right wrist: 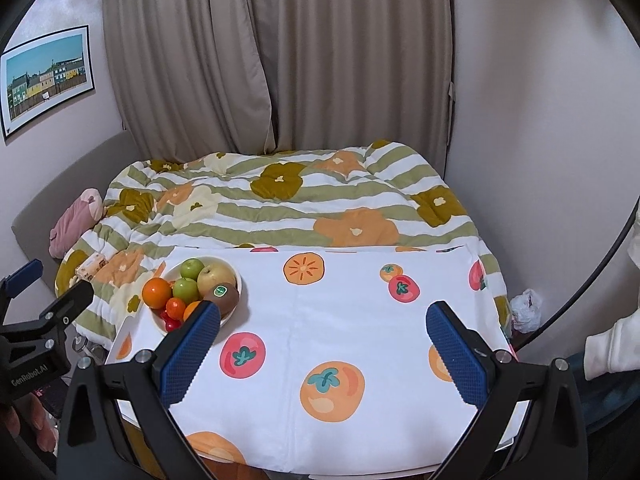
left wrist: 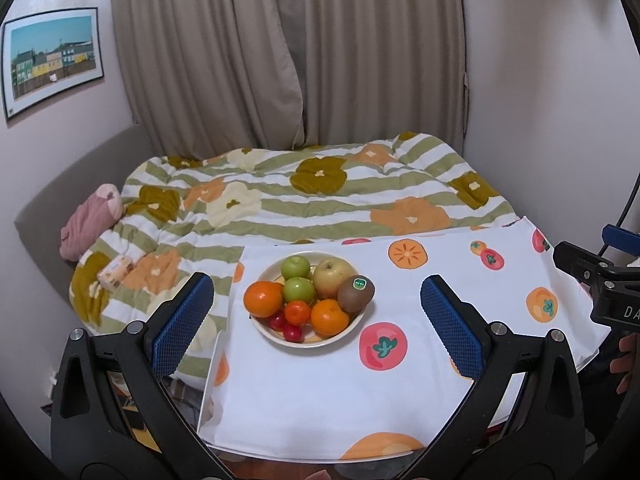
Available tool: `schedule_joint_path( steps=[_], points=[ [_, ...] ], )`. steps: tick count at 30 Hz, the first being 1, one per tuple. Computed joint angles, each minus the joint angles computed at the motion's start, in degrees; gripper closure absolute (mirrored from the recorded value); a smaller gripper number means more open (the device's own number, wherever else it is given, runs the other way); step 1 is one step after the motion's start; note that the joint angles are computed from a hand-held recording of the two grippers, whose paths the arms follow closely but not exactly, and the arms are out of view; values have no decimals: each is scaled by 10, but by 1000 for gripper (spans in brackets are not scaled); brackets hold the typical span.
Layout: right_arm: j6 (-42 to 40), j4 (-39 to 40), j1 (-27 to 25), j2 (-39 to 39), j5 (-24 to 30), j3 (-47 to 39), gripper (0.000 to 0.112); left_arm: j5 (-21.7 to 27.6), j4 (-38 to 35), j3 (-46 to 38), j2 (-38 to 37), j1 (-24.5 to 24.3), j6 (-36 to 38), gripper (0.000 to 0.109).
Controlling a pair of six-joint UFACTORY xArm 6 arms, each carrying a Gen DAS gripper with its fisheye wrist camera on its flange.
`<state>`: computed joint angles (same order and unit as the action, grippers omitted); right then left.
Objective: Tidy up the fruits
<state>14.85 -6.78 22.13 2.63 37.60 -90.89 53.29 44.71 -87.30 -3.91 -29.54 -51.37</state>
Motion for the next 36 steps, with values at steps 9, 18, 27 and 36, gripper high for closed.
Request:
schedule_joint_path(
  steps=[9, 18, 27, 36],
  points=[
    [19, -17, 2, -3, 9, -4, 10, 5, 4, -2, 0, -2, -7, 6],
    [29, -28, 3, -3, 12, -6, 9, -2, 0, 0, 0, 1, -3, 6],
    [29, -28, 2, -1, 9, -5, 10, -7, 2, 6, -3, 2, -9, 6],
    [25, -24, -1, 6, 12, -16, 10, -5, 3, 8, -4, 2, -7, 6]
  ],
)
